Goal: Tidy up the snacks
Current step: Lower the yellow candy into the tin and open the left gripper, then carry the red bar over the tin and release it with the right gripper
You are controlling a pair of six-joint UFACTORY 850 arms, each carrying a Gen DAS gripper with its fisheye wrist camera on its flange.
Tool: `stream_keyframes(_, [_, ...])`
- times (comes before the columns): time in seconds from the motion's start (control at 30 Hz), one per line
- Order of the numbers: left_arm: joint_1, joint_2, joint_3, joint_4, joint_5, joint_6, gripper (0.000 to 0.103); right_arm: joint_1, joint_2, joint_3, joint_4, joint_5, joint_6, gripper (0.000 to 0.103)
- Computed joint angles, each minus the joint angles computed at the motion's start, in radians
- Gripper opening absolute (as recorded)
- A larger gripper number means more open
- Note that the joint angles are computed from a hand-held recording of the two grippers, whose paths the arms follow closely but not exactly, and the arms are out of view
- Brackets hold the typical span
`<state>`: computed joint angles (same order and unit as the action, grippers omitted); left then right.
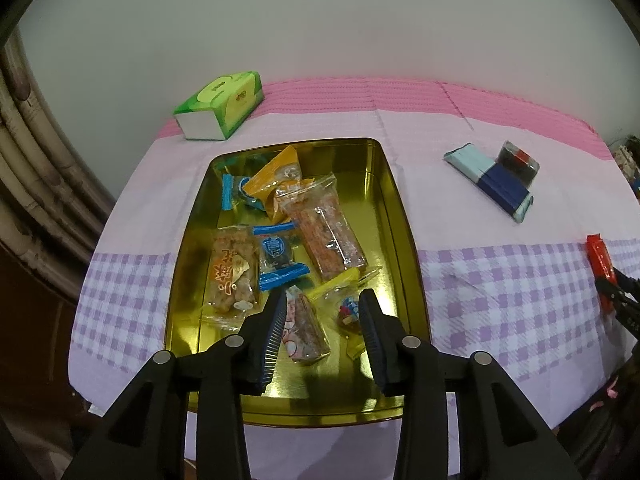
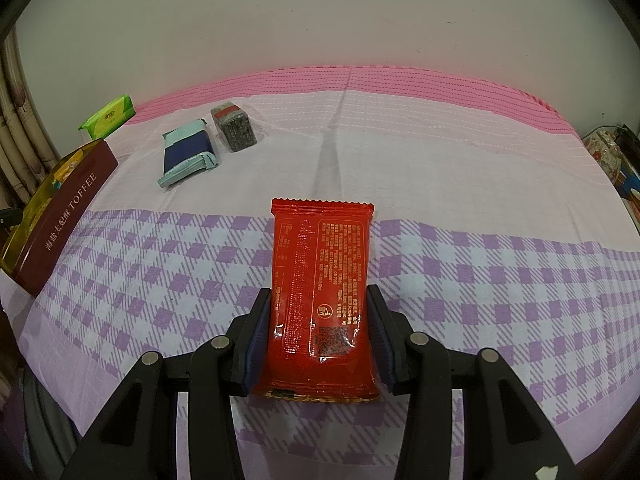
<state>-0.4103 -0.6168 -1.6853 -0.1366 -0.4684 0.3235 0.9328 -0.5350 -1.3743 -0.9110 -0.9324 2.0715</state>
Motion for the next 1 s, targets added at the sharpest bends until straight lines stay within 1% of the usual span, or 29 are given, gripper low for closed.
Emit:
stream_keyframes(0.07, [-0.002,0.001,0.000,0.026,0.007,-0.023,0.044,0.000,0.002,0.002,0.002,0.000,-0.001,0.043])
stream_keyframes(0.17, [-0.001,0.014,0.016,0.064,0.040,-0.063,0.050,0.001,0.007,0.008,0.003,0.000,-0.001,0.043])
stream_keyframes(0.3, [0.001,0.025,0.026,0.140,0.077,-0.146,0.053,-0.005,0.007,0.005,0.008,0.020,-0.010,0.042])
stream_keyframes(0.37, [0.003,0.026,0.027,0.209,0.090,-0.222,0.053,-0.006,0.009,0.006,0.008,0.029,-0.007,0.042])
stream_keyframes(0.7, [0.031,-0.009,-0.028,0.247,0.039,-0.354,0.054,-0.003,0.022,0.020,-0.006,0.079,0.058,0.042])
stream_keyframes(0.77, [0.035,-0.016,-0.039,0.276,0.028,-0.399,0.054,-0.003,0.023,0.019,-0.012,0.095,0.072,0.042])
stream_keyframes(0.9, [0.039,-0.023,-0.051,0.333,0.016,-0.478,0.054,-0.001,0.013,-0.007,-0.015,0.097,0.054,0.042])
stream_keyframes(1.0, [0.040,-0.023,-0.052,0.420,0.022,-0.569,0.054,0.001,0.005,-0.028,-0.019,0.103,0.040,0.042])
